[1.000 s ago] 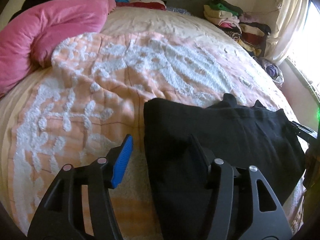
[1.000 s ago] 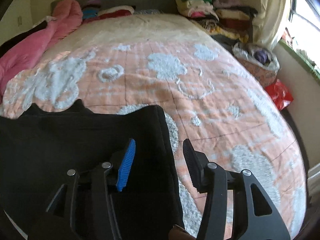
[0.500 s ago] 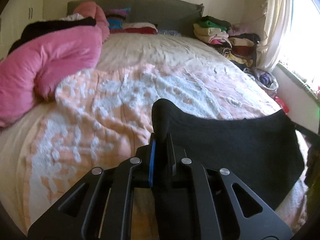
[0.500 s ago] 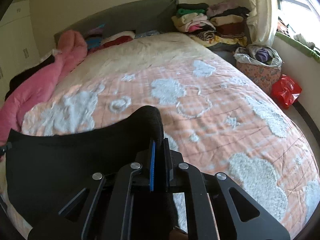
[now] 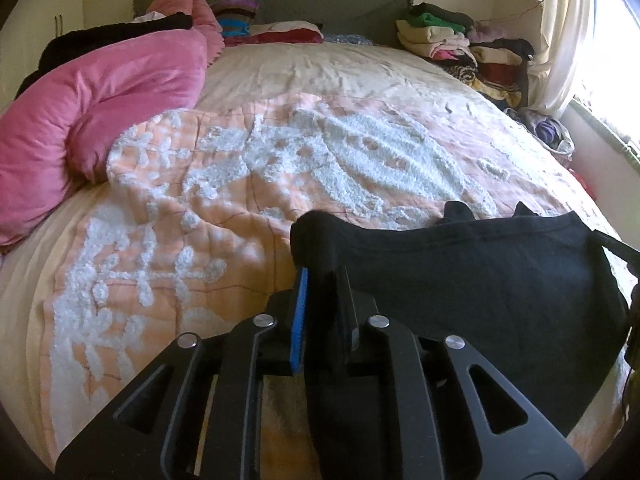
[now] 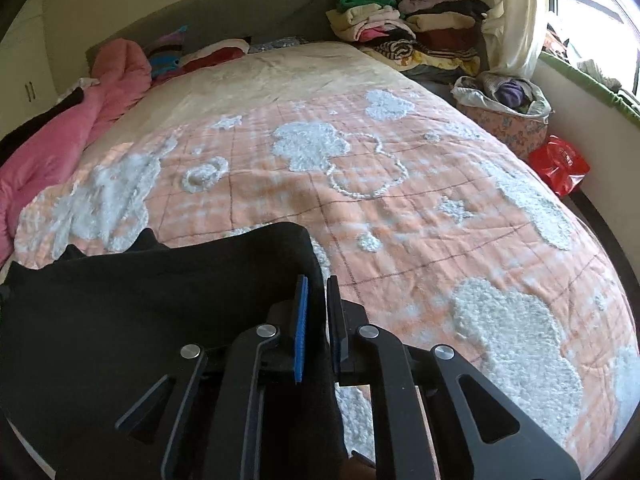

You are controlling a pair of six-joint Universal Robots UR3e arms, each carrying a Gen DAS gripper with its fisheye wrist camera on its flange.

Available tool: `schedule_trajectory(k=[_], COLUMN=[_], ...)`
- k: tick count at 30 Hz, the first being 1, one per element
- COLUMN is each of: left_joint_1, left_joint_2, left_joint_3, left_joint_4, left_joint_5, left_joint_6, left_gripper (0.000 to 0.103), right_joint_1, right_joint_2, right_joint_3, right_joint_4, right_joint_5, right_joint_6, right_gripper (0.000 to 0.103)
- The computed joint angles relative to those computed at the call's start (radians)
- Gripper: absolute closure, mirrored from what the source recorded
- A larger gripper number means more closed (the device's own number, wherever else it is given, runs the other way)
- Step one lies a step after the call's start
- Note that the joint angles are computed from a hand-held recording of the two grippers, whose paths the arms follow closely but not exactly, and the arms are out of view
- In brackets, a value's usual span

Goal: Fold small clothes
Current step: 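Lay the fold flat and open both tools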

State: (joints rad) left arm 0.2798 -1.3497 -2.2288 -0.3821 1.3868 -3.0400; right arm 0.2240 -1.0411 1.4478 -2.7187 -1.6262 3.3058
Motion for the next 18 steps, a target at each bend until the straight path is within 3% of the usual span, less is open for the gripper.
schedule_trajectory(k=[6,8,10,18], left_joint_1=[0.005,0.004,-0.005,-0.019], left_joint_2=[0.059,0.085,0.108,0.206], left_joint_3=[-0.002,-0.008,-0.013,-0.036], left_joint_4=[-0.051,-0.063,-0.065,-0.101], left_joint_5=[-0.012,-0.018,-0.012,-0.006], left_joint_6=[0.008,0.013,0.019,0.039], left_gripper=[0.077,0.071,0.067,0.050], right_joint_1=[-0.030,-0.037,-0.043,-0.046], right_joint_2=[-0.095,-0.141,-0.183,-0.359], right_joint_3=[0.123,0.184,0.238,0.460], right_joint_4=[-0.038,-0.066,-0.094,-0.171], right_joint_5=[0.051,0.069,0.087,0.155], right_joint_6=[0.028,0.033,0.044,0.045], right_gripper=[0.068,0.065,0.053,0.042])
